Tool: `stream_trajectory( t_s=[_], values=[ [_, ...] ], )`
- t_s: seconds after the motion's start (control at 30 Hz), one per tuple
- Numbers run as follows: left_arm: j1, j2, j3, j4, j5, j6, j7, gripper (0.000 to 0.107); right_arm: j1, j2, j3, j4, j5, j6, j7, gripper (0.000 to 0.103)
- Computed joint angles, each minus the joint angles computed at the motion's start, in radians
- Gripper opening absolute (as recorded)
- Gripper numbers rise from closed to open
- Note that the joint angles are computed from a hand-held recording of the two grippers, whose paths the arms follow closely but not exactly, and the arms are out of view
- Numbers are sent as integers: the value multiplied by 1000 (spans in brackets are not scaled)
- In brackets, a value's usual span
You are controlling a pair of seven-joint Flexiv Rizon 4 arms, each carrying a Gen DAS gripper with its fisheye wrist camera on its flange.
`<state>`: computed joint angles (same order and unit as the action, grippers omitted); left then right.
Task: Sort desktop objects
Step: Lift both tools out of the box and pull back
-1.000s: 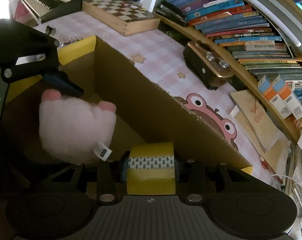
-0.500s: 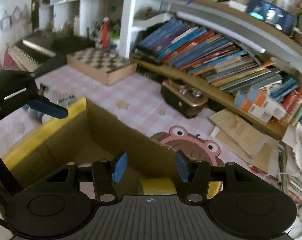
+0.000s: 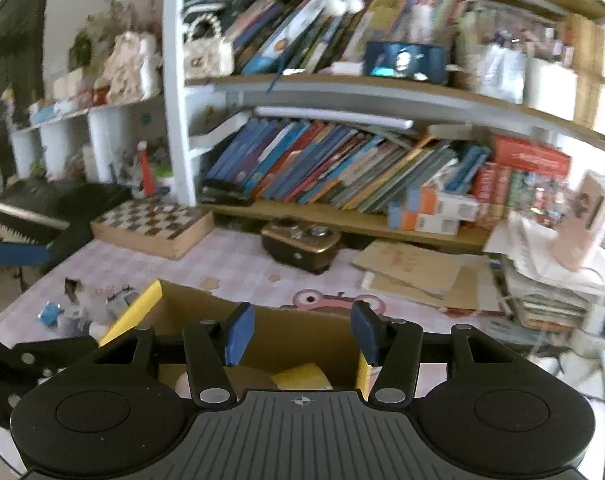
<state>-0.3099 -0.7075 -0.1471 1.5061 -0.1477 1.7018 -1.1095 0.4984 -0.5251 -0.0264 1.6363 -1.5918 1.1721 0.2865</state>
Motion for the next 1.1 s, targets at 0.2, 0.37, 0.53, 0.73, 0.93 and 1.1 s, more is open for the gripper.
stream_trajectory(
  t_s=[0.2, 0.37, 0.53, 0.73, 0.93, 1.1],
  values=[
    [29, 52, -17, 122, -5, 128, -70, 103, 31, 78, 33, 97, -53, -153, 126, 54],
    [75, 94, -42, 229, 28, 236, -132, 103, 64, 113, 74, 148, -43, -292, 171, 54],
    [147, 137, -78, 327, 80, 274, -198, 103, 111, 122, 107, 171, 2, -402, 193, 54],
    [243, 174, -120, 427, 160, 289, -269, 103, 187, 95, 131, 163, 103, -497, 197, 54],
    [335, 193, -161, 497, 244, 305, -330, 103, 268, 54, 135, 126, 196, -564, 207, 54],
    [384, 207, -171, 547, 285, 318, -376, 103, 345, 12, 134, 85, 283, -648, 258, 54]
  ],
)
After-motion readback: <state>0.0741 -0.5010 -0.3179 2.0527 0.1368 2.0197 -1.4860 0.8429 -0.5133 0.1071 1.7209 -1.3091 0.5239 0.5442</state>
